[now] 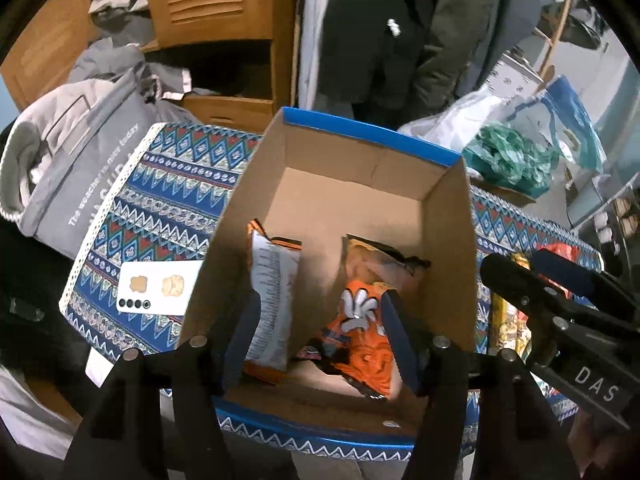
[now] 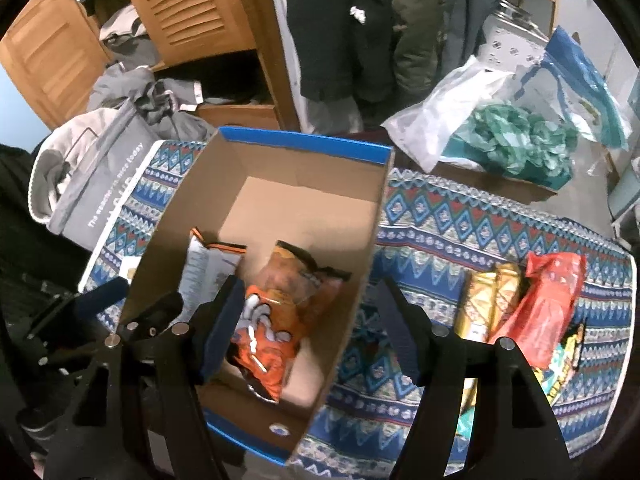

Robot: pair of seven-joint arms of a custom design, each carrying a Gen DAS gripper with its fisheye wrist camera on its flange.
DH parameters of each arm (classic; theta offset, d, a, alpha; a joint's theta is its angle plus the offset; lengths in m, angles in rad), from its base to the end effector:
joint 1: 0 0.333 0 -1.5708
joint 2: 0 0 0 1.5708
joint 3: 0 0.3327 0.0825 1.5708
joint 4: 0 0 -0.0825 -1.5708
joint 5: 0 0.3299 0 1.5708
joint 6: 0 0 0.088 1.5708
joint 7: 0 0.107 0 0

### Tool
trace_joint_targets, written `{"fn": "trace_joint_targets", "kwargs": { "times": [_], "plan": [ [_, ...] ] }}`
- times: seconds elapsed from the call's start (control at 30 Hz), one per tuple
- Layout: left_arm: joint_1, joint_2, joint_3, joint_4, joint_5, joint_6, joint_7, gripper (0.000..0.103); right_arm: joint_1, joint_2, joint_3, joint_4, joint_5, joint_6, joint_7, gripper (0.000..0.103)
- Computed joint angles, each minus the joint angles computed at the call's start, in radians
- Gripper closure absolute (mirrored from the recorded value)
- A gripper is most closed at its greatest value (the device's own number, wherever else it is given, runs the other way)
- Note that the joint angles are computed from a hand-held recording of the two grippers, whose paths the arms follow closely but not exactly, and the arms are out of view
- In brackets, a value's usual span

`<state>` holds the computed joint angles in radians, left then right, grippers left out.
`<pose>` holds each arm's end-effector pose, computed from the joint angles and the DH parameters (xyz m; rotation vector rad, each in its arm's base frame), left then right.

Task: Organize snacks
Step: 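Grasp the teal printed bag with the right tool while the left tool grasps a yellow snack bar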

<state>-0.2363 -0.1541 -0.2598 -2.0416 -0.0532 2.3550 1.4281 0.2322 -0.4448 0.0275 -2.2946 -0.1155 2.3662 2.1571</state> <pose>0.4333 -0.2453 0.5915 -1.6713 2.3416 -0.6096 0.3870 0.1036 0.6077 -1.6236 2.1228 -0.3938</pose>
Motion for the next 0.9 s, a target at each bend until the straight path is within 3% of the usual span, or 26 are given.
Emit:
{"fn": "trace_joint_targets", "kwargs": {
  "times": [0.43,0.9],
  "plan": [
    [-0.056,-0.011,-0.043,-0.002,0.017,-0.002,0.007,0.036,-0.068,-0.195,-0.024,-0.107,-0.053,-0.069,0.042,0.021],
    [-0.139,-0.001,-0.088,0.024,0.023,-0.049,-0.005,0.033,-0.181,-0.421,-0.08,-0.288,-0.108,-0.214,0.075,0.017]
  ]
}}
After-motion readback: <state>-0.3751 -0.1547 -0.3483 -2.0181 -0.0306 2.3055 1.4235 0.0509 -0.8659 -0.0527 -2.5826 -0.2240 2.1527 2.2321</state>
